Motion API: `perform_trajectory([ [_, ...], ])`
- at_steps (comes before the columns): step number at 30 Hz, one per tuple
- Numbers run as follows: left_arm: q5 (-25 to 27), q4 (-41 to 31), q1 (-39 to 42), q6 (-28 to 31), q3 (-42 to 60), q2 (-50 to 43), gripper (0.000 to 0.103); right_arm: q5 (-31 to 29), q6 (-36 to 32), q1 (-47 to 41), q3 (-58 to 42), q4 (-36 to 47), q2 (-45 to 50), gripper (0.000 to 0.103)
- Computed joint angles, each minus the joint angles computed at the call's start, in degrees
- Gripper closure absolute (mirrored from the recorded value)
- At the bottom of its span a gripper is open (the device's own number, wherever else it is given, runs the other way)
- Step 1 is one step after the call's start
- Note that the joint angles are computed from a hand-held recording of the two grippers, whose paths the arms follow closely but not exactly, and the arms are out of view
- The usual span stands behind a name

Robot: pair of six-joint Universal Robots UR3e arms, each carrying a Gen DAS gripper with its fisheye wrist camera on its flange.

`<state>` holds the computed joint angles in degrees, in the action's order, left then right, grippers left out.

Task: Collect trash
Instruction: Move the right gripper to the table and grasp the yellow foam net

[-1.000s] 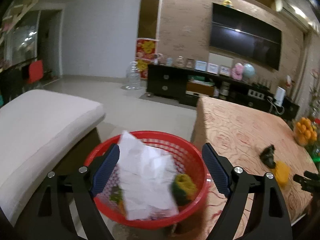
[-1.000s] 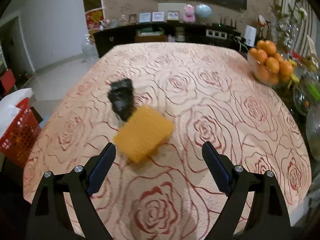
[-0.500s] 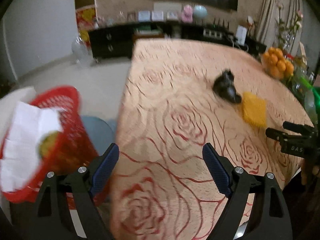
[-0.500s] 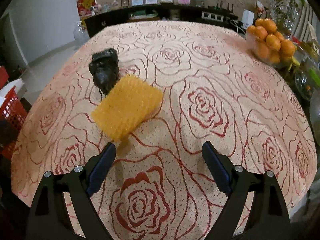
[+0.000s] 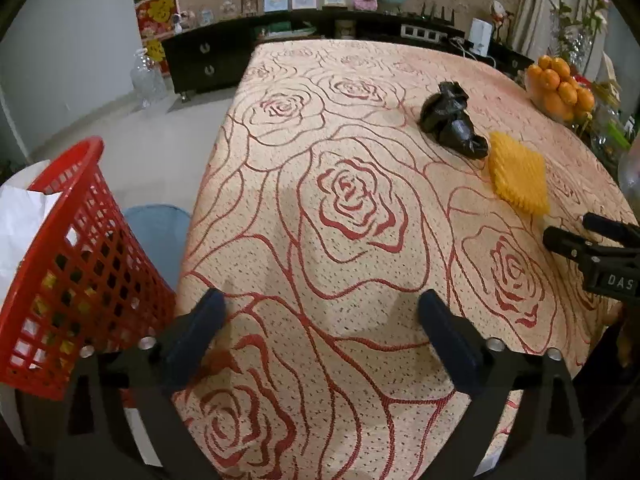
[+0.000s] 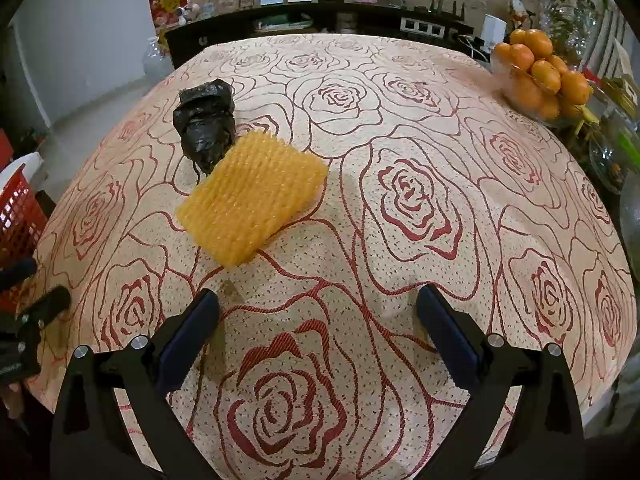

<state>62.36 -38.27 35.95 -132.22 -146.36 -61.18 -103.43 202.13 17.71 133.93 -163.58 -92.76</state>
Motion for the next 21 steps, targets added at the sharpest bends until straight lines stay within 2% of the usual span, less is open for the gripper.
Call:
perform_trajectory([
  [8,0.9,1.8,-1.1,-2.4,-0.2,-0.7,0.008,-0.3,-0.2,0.2,0.8,-1.6,0.1,0.007],
  [11,0.9,2.4,-1.2,-2.4,-0.5,-0.6,0.008,1.4,-0.4,-1.1,0.0,0.4,-0.8,0.007],
  [14,1.6,2.2,-1.8,-3.1,0.4,-1.3,0.008,3.5,-0.4,-3.0,0.1,-1.0,-1.3,0.007],
  [21,2.3,2.4,-2.7,-4.1,1.2,-2.2,0.008,5.4,-4.9,-2.3,-7.6,-3.7,5.0,0.007],
])
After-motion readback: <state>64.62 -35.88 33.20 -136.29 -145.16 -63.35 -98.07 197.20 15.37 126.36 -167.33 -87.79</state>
